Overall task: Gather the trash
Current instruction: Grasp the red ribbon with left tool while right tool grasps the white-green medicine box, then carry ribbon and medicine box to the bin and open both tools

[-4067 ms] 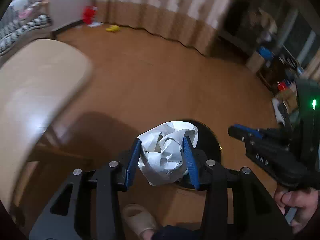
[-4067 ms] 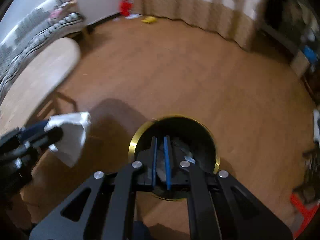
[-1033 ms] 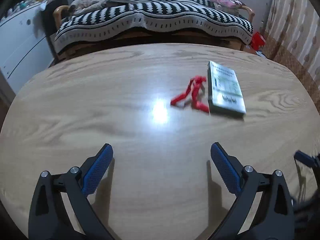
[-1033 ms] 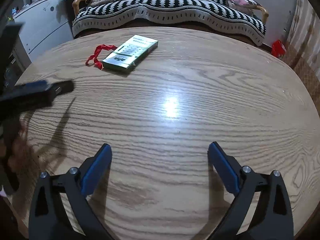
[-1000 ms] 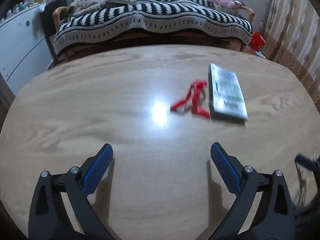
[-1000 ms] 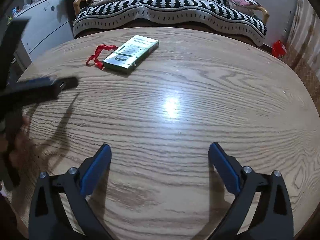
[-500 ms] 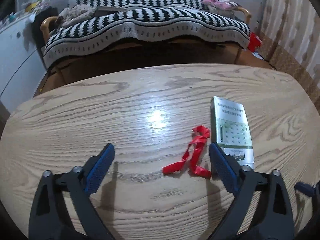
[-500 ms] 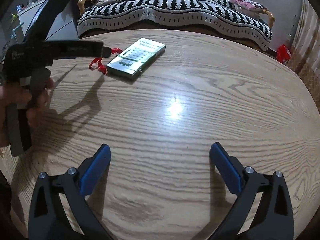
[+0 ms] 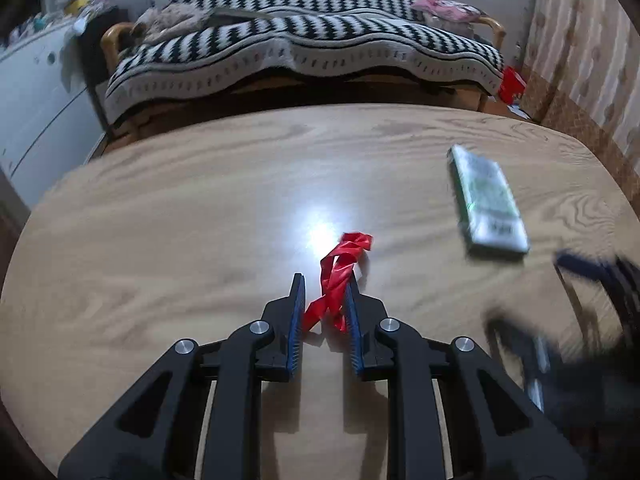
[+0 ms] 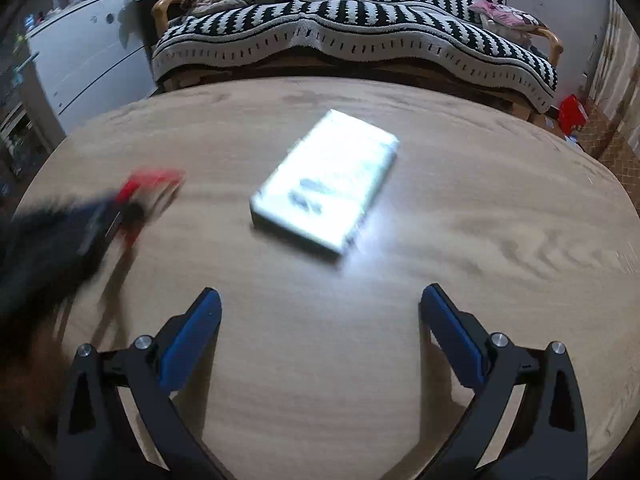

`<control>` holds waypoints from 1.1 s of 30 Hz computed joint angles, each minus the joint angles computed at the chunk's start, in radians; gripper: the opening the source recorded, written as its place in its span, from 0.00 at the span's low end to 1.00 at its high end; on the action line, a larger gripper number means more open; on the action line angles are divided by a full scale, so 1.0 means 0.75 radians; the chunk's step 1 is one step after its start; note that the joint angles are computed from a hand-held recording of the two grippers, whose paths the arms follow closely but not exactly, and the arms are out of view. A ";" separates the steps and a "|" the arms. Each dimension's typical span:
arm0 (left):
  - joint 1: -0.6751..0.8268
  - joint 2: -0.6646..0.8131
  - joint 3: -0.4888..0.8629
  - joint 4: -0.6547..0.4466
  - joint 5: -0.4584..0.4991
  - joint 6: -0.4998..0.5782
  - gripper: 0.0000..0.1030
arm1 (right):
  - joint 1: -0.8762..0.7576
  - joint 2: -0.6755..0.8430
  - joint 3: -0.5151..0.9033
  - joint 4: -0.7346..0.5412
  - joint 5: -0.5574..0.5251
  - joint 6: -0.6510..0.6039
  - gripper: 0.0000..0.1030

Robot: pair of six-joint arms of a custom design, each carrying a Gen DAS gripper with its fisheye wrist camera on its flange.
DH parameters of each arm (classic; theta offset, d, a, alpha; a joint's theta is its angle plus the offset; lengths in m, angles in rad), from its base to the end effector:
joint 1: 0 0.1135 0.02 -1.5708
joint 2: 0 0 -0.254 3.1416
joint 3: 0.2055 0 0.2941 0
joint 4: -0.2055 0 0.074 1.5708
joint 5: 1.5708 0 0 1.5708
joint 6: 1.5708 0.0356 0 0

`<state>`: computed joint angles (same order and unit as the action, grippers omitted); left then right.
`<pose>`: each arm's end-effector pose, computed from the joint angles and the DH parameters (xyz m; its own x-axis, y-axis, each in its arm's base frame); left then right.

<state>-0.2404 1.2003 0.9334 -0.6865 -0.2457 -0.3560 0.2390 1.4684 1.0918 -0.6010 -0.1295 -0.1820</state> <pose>0.2783 -0.0593 0.2437 -0.7751 -0.1580 -0.6117 -0.1877 0.9821 -0.0159 0.3341 0.0861 0.2255 -0.7371 -0.3643 -0.5692 -0.4456 0.8952 0.0041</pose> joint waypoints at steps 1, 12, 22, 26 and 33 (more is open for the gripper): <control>0.000 -0.055 -0.035 -0.029 -0.024 -0.004 0.18 | 0.035 0.062 0.058 0.009 0.024 0.033 0.95; -0.125 -0.189 -0.102 -0.173 -0.201 -0.138 0.13 | 0.107 0.290 0.325 -0.008 0.088 0.123 0.56; -0.535 -0.156 0.087 -0.412 -0.359 -0.449 0.08 | -0.251 -0.205 -0.008 -0.178 -0.115 -0.156 0.55; -0.766 -0.013 0.254 -0.506 -0.425 -0.609 0.08 | -0.643 -0.435 -0.087 -0.373 -0.312 -0.469 0.55; -1.174 0.510 0.820 -0.590 -0.518 -0.756 0.08 | -1.655 -0.219 0.221 -0.806 -0.701 -1.252 0.55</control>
<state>-1.1209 1.5829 1.5480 -1.1290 -0.6343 -0.9231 -1.0025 1.3042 1.2576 -1.2052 -0.6550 -1.1210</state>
